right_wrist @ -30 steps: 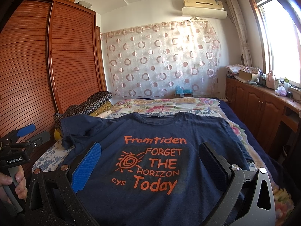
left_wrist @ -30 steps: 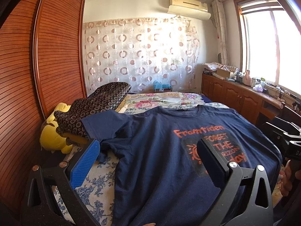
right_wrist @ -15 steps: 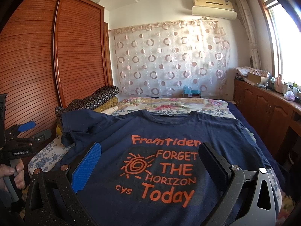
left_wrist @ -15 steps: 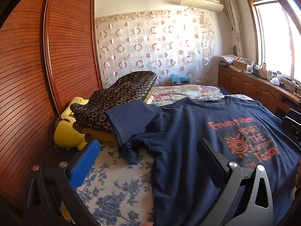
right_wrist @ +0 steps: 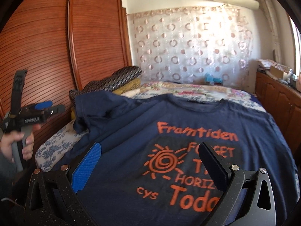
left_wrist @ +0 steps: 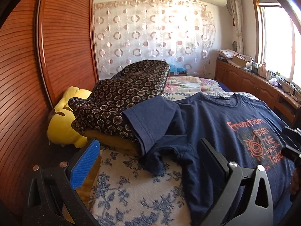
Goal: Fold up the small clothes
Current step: 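Reach the left gripper to the shirt's side edge and grasp it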
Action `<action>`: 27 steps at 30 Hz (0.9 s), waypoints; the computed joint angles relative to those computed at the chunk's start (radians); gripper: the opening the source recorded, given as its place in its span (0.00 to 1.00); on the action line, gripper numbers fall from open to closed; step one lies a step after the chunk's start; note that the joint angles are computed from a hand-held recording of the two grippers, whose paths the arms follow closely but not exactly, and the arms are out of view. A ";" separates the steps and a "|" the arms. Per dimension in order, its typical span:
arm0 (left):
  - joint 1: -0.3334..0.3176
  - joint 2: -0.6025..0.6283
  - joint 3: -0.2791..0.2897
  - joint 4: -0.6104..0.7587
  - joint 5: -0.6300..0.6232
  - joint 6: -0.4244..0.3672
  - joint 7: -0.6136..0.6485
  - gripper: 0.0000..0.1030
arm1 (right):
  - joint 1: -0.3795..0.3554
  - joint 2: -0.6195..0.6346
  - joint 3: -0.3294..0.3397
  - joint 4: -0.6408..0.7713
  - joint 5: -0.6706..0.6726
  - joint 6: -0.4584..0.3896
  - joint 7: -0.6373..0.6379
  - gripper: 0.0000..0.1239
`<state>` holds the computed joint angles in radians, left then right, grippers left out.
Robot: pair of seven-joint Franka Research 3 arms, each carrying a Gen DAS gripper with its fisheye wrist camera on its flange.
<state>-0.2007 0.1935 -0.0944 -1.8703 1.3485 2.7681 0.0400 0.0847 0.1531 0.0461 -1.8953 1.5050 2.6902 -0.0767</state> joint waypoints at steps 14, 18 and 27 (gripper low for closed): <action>0.062 0.140 0.024 0.135 -0.409 0.107 0.399 0.51 | -0.040 0.057 0.008 0.095 -0.277 -0.081 0.199 0.83; 0.032 0.169 0.040 0.171 -0.486 0.044 0.502 0.51 | -0.044 0.058 0.019 0.099 -0.271 -0.074 0.189 0.83; -0.031 0.144 0.090 0.152 -0.437 0.101 0.493 0.07 | -0.046 0.056 0.026 0.083 -0.195 -0.070 0.130 0.83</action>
<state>-0.2317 0.3374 -0.0048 -1.7184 0.9118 2.8695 0.5335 0.0391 0.2095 0.0717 -1.8124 1.3097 2.6202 0.0538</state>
